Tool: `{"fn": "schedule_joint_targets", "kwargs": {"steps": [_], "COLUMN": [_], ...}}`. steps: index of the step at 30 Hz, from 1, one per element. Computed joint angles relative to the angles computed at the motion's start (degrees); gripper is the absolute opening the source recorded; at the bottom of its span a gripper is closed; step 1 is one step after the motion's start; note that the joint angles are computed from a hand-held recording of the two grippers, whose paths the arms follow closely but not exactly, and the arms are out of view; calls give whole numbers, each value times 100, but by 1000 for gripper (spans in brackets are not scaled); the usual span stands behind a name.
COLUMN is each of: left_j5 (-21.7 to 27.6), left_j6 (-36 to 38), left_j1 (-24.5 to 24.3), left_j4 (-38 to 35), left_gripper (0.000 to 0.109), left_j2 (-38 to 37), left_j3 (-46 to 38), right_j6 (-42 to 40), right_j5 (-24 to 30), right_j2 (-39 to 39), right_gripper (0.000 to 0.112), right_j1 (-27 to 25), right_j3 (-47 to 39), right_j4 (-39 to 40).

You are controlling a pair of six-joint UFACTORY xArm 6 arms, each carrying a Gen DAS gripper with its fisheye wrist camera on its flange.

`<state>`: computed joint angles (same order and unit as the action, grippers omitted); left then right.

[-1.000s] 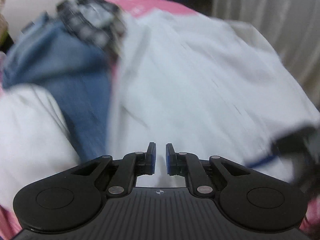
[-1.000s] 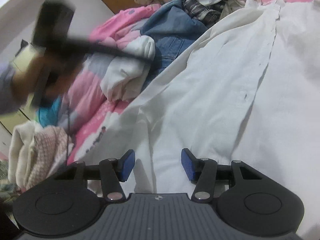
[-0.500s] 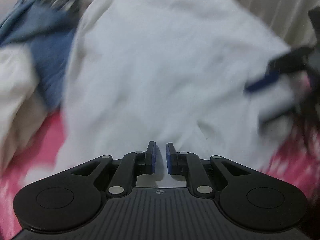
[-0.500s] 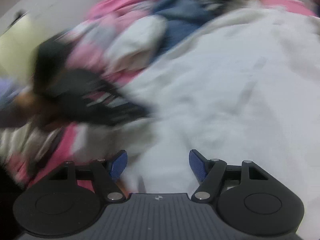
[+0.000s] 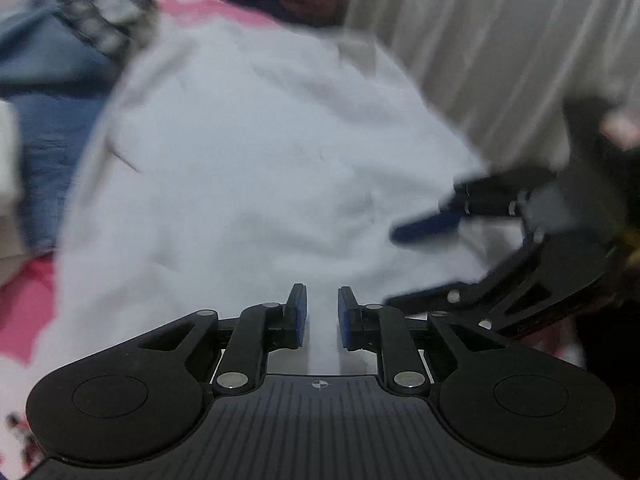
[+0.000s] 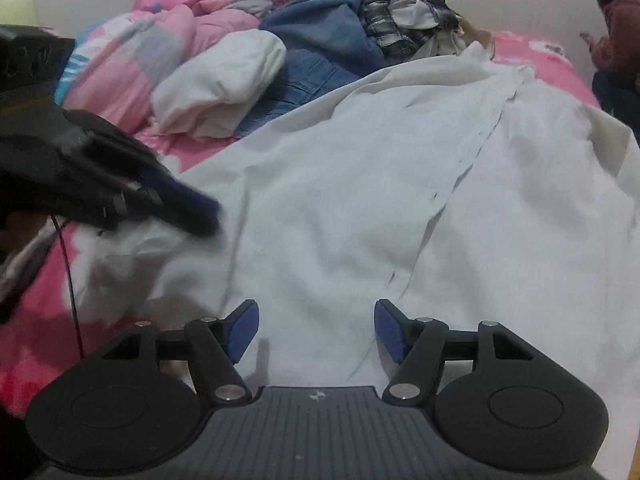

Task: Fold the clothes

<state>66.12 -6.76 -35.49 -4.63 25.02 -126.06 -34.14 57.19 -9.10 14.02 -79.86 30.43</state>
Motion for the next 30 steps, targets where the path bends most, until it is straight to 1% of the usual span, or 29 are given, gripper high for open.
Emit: {"fn": "schedule_joint_targets", "kwargs": {"steps": [1, 2, 3, 4, 5, 6, 7, 8, 9, 11, 13, 14, 15, 17, 18, 19, 21, 22, 23, 24, 25, 28, 29, 30], "left_j5": [384, 529, 483, 402, 538, 714, 883, 993, 863, 774, 183, 44, 103, 218, 384, 469, 366, 280, 173, 214, 267, 413, 513, 725], "left_j6": [-55, -6, 40, -3, -127, -296, -495, -691, -856, -1197, -1712, -1949, -2084, -2204, -2217, -2211, -2042, -2038, -1984, -2061, -2145, -2756, -2798, -2816], "left_j1": [-47, -49, -28, -19, -36, -25, 28, 90, 177, 342, 492, 518, 571, 663, 685, 721, 816, 824, 828, 790, 750, 718, 738, 741], "left_j4": [253, 398, 464, 634, 797, 938, 893, 831, 656, 334, 69, 84, 184, 352, 431, 416, 53, -65, -153, -42, 79, 762, 976, 1263], "left_gripper": [17, 17, 17, 17, 17, 20, 23, 23, 23, 23, 23, 25, 30, 33, 33, 33, 33, 32, 19, 2, 2, 1, 1, 1], "left_j2": [136, 94, -136, -484, -706, -926, -1136, -1367, -1662, -1880, -2361, -2478, -2492, -2542, -2474, -2572, -2649, -2646, -2686, -2715, -2742, -2893, -2899, -2839], "left_j3": [-183, -126, 171, 639, 867, 1076, 1300, 1573, 1923, 2068, 2600, 2709, 2691, 2717, 2666, 2784, 3039, 3145, 3278, 3291, 3293, 3171, 3060, 2831], "right_j6": [-38, -74, -179, -256, -324, -414, -490, -557, -575, -541, -406, -373, -340, -402, -489, -565, -676, -724, -777, -774, -748, -389, -237, -68], "right_j5": [-36, -74, -105, -131, -164, -205, -233, -256, -244, -168, -28, 32, 91, 217, 282, 241, 64, -46, -162, -276, -388, -708, -793, -865], "right_j2": [29, 58, 22, -26, -83, -137, -185, -232, -247, -234, -163, -148, -132, -69, -18, 24, 105, 166, 234, 336, 454, 849, 976, 1080], "right_gripper": [67, 67, 67, 67, 67, 68, 68, 68, 69, 69, 69, 69, 69, 71, 72, 72, 72, 72, 72, 72, 72, 72, 72, 72], "right_j1": [31, 62, 85, 102, 104, 87, 68, 49, 41, 46, 57, 42, 26, -16, -23, 22, 151, 202, 247, 276, 298, 338, 344, 350], "right_j3": [12, 26, 67, 114, 180, 257, 324, 386, 393, 321, 127, 57, -12, -156, -236, -269, -305, -324, -344, -396, -464, -725, -810, -873], "right_j4": [-87, -175, -250, -357, -460, -488, -469, -443, -449, -533, -582, -500, -419, -81, 82, 139, 145, 180, 240, 323, 415, 391, 303, 156]}}
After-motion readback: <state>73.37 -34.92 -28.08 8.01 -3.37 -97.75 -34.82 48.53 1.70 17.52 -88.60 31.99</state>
